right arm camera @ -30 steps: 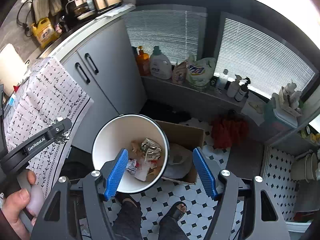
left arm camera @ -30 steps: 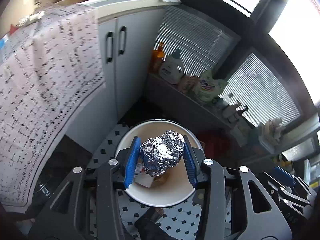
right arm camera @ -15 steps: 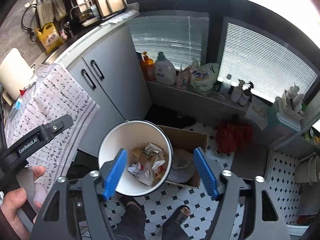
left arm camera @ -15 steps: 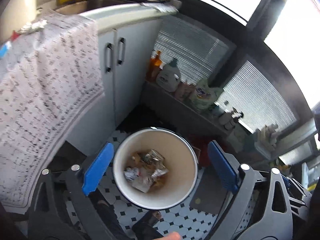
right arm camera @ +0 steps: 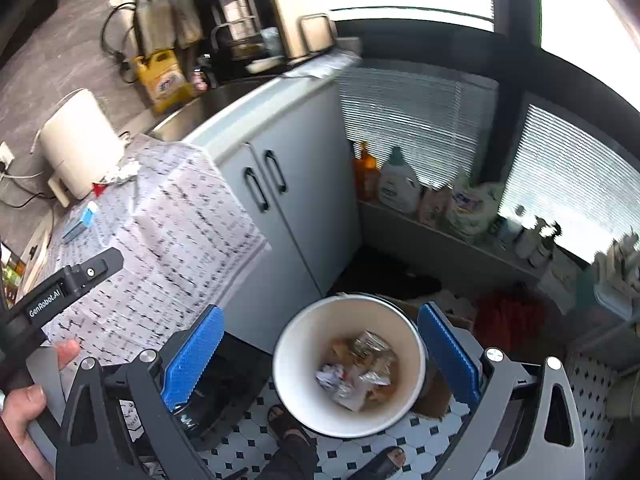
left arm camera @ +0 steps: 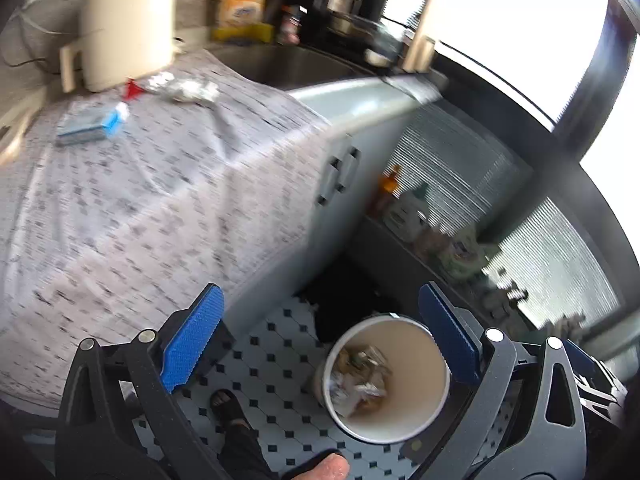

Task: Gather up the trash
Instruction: 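Move both open tools back over the counter toward the red wrapper and tissue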

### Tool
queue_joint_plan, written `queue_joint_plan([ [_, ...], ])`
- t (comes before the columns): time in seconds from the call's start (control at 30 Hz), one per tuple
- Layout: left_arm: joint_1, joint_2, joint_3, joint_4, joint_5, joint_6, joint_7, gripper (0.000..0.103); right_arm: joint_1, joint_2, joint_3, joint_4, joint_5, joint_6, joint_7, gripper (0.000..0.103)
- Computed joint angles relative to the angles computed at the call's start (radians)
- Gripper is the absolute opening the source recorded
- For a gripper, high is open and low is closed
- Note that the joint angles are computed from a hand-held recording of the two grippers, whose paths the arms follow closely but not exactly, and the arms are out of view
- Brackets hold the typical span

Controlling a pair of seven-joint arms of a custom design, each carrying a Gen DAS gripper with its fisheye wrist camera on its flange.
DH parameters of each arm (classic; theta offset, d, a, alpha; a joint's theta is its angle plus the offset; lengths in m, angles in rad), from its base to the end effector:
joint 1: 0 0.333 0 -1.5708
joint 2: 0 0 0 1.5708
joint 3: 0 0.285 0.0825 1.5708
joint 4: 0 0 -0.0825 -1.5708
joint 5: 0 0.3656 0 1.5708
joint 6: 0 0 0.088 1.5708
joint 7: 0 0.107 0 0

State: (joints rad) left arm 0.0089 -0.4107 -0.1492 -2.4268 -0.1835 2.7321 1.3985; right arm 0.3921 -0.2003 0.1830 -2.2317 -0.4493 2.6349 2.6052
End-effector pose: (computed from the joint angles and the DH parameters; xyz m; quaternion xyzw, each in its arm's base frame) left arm 0.4601 -0.0634 0.5189 -0.7140 0.6060 -0.3020 0.1782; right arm 0.4290 0.2959 0.4975 -0.6238 0.7056 -0.1726 0.2884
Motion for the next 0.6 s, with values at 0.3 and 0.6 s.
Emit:
queue_joint_plan([
  [0.3, 0.102, 0.008, 0.049, 0.06, 0.044, 0.02, 0.003, 0.097, 0.05, 0.21, 0.004, 0.284, -0.039, -0.017, -0.029, 0.095],
  [0.6, 0.146, 0.112, 0.109, 0.185, 0.017, 0.046, 0.092, 0.097, 0.146, 0.438, -0.038, 0.607, -0.071, -0.074, -0.057, 0.095],
])
